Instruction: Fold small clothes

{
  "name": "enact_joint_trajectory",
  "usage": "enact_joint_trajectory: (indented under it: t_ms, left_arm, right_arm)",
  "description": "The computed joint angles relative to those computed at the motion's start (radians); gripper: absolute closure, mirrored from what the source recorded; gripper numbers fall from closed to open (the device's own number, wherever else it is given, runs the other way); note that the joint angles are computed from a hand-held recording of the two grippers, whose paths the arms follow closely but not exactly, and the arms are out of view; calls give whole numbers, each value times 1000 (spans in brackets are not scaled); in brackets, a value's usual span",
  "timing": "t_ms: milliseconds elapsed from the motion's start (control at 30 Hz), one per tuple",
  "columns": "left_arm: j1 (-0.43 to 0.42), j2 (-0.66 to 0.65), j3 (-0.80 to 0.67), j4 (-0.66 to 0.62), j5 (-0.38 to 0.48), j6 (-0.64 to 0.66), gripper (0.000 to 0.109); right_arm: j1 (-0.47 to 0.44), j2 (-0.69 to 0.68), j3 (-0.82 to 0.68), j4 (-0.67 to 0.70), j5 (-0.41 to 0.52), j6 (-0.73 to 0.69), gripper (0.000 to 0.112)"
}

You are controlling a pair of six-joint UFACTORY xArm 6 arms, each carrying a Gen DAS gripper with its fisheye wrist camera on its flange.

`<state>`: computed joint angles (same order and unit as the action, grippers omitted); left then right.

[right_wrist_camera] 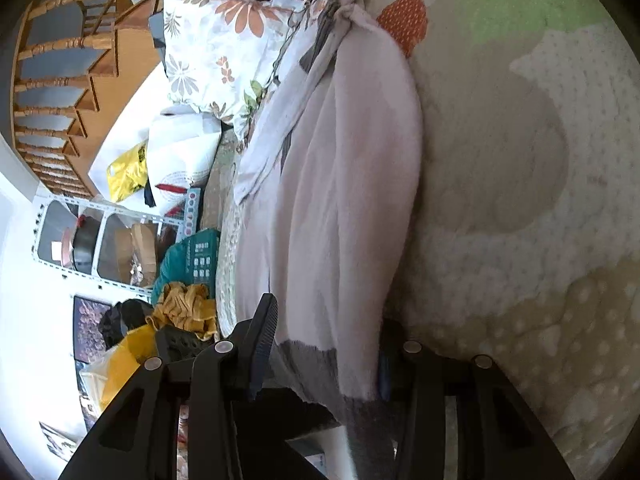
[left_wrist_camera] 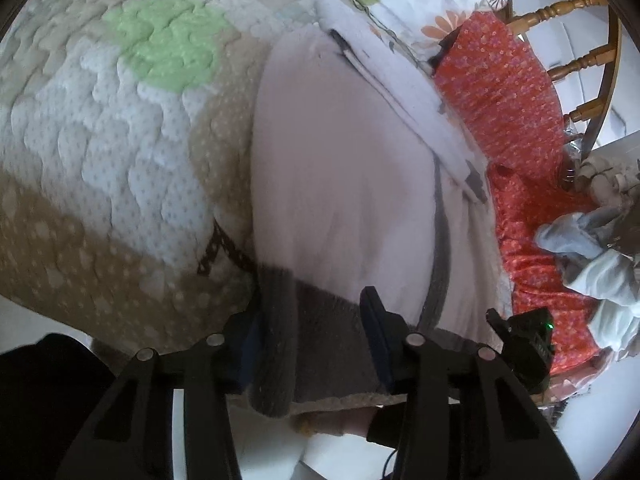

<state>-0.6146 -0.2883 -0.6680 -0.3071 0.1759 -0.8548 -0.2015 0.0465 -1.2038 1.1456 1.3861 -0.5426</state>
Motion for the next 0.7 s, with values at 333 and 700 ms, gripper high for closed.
enact_joint_trajectory:
  t_ms: [333,700]
  left_arm:
    - [-13,42,-42,200,34,-145,38]
    - [42,-66,-40,311,146,-280,100]
  right_arm:
    - [57,-128,141,-53,-67,-16,69]
    - [86,-210,158,-178,-219,68,105]
